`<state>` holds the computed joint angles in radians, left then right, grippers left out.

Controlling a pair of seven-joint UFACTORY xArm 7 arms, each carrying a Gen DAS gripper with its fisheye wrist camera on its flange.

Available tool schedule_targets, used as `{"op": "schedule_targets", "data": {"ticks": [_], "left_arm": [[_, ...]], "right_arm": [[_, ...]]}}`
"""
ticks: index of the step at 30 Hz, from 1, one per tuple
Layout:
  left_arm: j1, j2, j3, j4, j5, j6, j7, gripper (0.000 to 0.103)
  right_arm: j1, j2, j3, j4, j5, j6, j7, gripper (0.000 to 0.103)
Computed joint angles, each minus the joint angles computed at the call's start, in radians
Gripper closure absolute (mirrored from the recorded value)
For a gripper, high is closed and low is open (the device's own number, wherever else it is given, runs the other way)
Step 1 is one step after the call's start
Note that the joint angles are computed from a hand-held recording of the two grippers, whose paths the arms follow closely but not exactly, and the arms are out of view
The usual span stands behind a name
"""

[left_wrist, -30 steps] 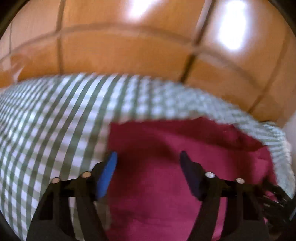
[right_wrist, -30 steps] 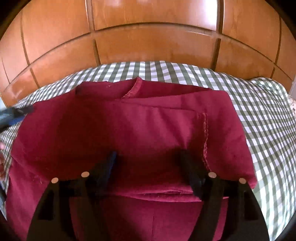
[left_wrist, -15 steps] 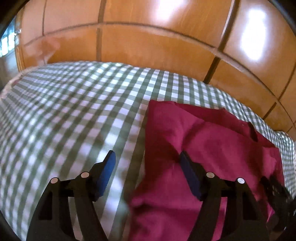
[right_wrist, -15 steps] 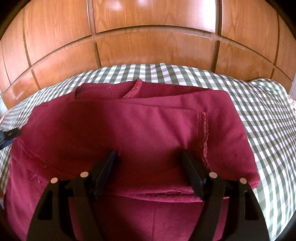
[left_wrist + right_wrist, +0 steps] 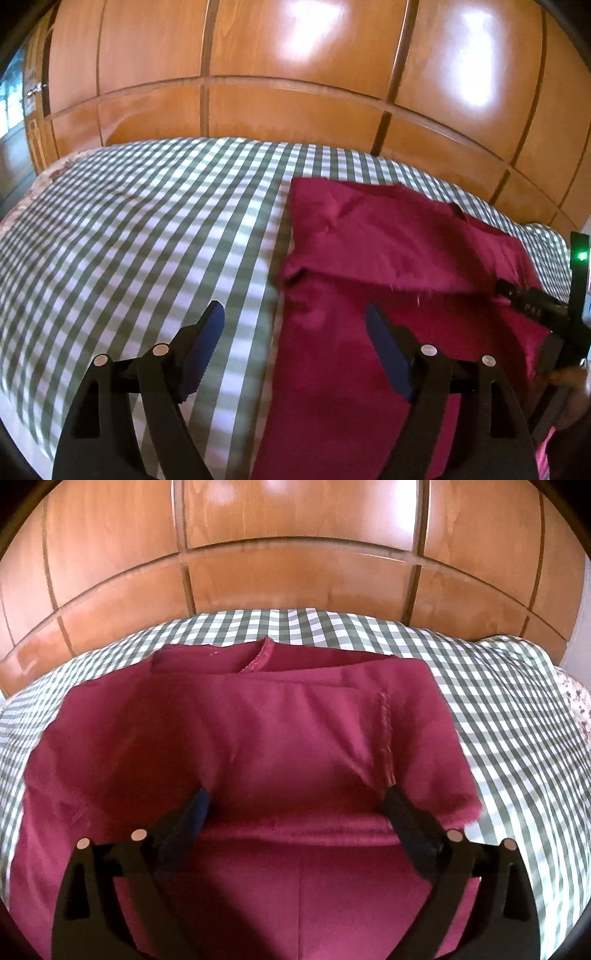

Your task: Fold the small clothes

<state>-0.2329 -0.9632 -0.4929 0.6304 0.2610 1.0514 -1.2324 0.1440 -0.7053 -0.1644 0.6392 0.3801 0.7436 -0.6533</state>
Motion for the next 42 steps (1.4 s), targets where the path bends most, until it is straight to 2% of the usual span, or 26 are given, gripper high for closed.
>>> {"op": "schedule_targets", "data": {"ticks": [4,8,17,21,24,28,30,31,32,33,34,35,39,42], "left_arm": [[-0.033,-0.041,-0.004,-0.018,-0.025,0.039,-0.005,0.026],[-0.056,-0.069,-0.011,-0.024,-0.038,0.072,0.004,0.026],[-0.139,-0.132,-0.008,-0.063,-0.114,0.143,0.037,0.026],[-0.247,-0.214,0.018,-0.127,-0.219,0.127,0.049,0.026],[-0.337,-0.285,0.003,-0.151,-0.296,0.148,0.061,0.033],[-0.422,-0.355,-0.020,-0.167,-0.409,0.145,0.041,0.047],[-0.450,-0.371,-0.030,-0.182,-0.466,0.131,0.019,0.058],[-0.465,-0.367,-0.034,-0.189,-0.497,0.122,0.012,0.070],[-0.471,-0.362,-0.038,-0.189,-0.507,0.117,0.011,0.084],[-0.473,-0.355,-0.041,-0.186,-0.510,0.114,0.013,0.089],[-0.474,-0.358,-0.038,-0.183,-0.507,0.107,0.016,0.095],[-0.476,-0.369,-0.029,-0.186,-0.508,0.096,0.019,0.096],[-0.464,-0.446,0.012,-0.199,-0.514,0.013,0.027,0.097],[-0.421,-0.454,0.044,-0.193,-0.499,-0.066,0.070,0.098]], "right_arm": [[-0.036,-0.045,-0.025,-0.007,-0.039,0.085,-0.026,0.005],[-0.087,-0.062,-0.086,0.022,-0.044,0.182,-0.044,0.005],[-0.252,-0.011,-0.200,0.109,-0.097,0.351,-0.132,0.005],[-0.317,0.033,-0.266,0.171,-0.113,0.554,-0.200,0.006],[-0.370,0.018,-0.297,0.196,-0.150,0.693,-0.284,0.007],[-0.441,0.056,-0.342,0.263,-0.215,0.913,-0.361,0.020],[-0.480,0.087,-0.350,0.274,-0.252,0.980,-0.380,0.034],[-0.498,0.097,-0.346,0.269,-0.267,0.993,-0.386,0.040],[-0.516,0.107,-0.339,0.259,-0.289,1.005,-0.396,0.056],[-0.527,0.118,-0.332,0.257,-0.292,1.015,-0.404,0.076],[-0.536,0.128,-0.326,0.263,-0.287,1.037,-0.413,0.083],[-0.538,0.138,-0.324,0.285,-0.266,1.077,-0.428,0.092],[-0.540,0.198,-0.334,0.412,-0.094,1.247,-0.447,0.093],[-0.546,0.237,-0.323,0.472,0.058,1.285,-0.399,0.093]]}}
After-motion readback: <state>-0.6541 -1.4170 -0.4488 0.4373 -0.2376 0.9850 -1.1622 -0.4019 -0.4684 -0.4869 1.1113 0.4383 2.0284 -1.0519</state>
